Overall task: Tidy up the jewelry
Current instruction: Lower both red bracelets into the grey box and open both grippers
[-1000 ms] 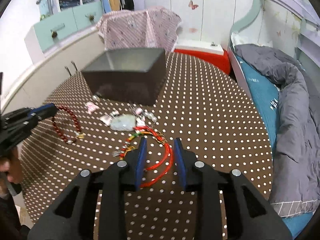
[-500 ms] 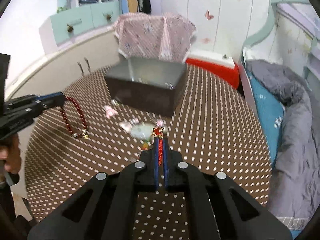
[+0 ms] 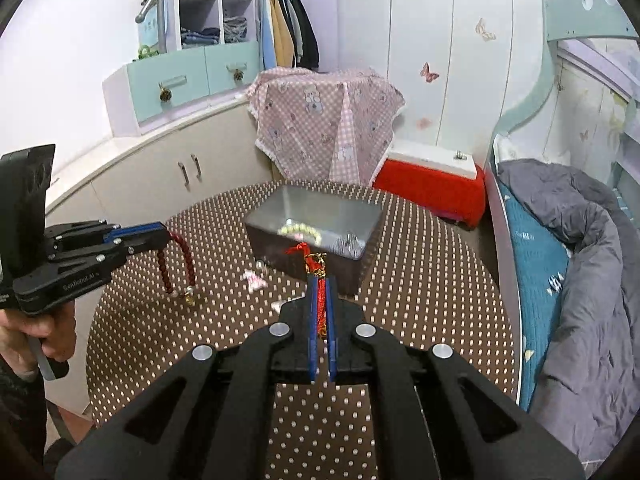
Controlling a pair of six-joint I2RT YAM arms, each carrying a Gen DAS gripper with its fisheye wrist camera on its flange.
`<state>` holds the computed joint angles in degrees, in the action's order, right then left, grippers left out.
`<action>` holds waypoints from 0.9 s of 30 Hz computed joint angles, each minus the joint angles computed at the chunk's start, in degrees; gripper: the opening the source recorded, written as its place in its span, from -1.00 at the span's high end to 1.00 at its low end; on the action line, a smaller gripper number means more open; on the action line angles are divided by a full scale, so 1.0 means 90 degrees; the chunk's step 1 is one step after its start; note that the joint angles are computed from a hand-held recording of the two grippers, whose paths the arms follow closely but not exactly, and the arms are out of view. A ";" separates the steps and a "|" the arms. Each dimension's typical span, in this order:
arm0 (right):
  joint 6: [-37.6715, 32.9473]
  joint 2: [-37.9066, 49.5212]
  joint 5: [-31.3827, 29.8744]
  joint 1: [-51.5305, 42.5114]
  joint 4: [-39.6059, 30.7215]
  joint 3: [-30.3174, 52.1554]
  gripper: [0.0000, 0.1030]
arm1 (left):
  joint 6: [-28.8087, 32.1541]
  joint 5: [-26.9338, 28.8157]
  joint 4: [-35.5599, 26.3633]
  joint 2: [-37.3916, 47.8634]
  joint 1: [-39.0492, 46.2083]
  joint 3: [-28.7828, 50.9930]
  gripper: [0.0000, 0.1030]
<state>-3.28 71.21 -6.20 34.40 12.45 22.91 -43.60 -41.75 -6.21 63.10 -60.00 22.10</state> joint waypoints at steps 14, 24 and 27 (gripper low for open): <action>0.0076 0.0794 -0.0170 -0.0170 -0.0766 0.2227 0.96 | 0.2253 0.1351 -0.0419 -0.0245 0.1742 0.1888 0.85; 0.0204 0.2759 -0.0085 -0.0260 -0.1166 0.3696 0.90 | 0.2333 0.2475 -0.0232 0.1592 0.3004 0.3005 0.83; 0.0383 0.3132 -0.0107 -0.0337 -0.1251 0.3869 0.80 | 0.2183 0.2433 -0.0461 0.1985 0.3101 0.3246 -0.40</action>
<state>0.17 99.40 -7.17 31.37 1.19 57.73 -23.96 -19.85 -10.36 80.97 -32.09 51.32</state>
